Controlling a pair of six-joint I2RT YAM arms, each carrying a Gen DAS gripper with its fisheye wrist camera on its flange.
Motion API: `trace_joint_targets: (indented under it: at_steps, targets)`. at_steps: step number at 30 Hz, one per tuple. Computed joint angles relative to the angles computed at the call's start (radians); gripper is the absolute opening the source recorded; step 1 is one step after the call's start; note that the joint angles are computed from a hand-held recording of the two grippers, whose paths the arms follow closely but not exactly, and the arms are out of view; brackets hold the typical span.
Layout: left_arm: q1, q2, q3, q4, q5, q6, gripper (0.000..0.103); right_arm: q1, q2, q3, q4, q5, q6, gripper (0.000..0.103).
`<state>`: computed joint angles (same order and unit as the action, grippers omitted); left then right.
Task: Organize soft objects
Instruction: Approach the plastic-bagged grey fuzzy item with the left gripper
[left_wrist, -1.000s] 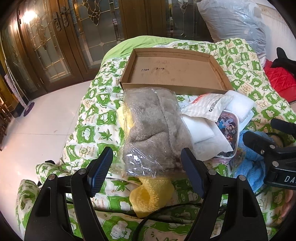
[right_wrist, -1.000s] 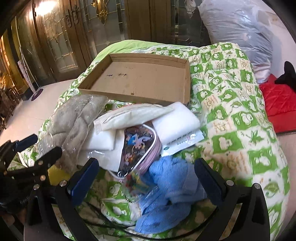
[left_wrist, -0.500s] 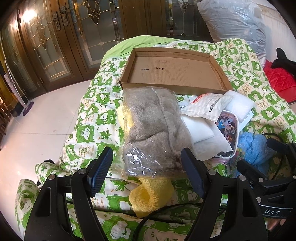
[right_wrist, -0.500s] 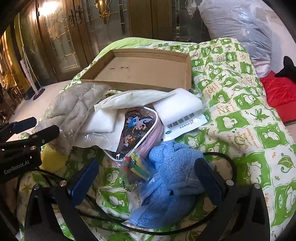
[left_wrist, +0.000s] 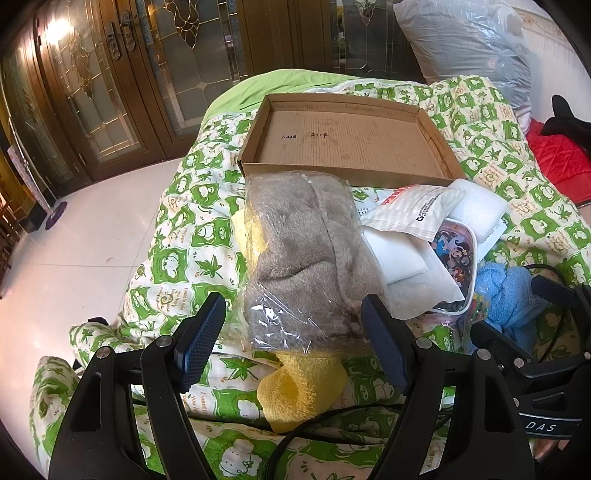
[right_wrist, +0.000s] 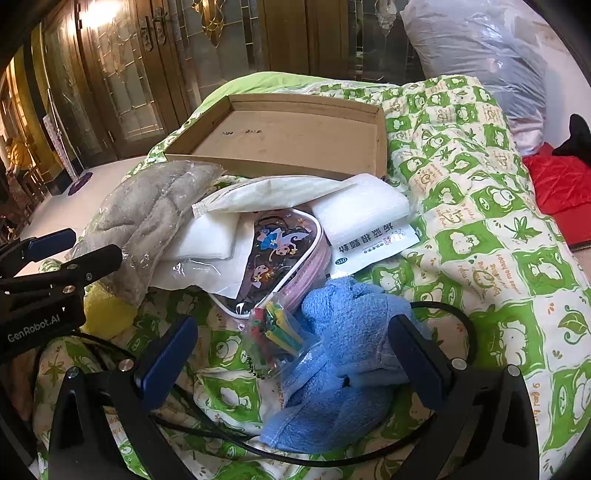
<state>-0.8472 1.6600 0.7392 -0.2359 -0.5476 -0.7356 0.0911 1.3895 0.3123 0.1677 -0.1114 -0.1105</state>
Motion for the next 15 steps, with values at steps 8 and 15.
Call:
trace_joint_targets:
  at_steps: [8,15]
  targets:
    - [-0.008,-0.021,-0.019,0.018,-0.020,-0.008,0.077,-0.003,0.001,0.003,-0.003,-0.002,-0.001,0.103]
    - [-0.010,-0.206,-0.180,0.169,-0.061,-0.043,0.077,-0.012,-0.042,-0.016,0.010,-0.011,-0.001,0.103]
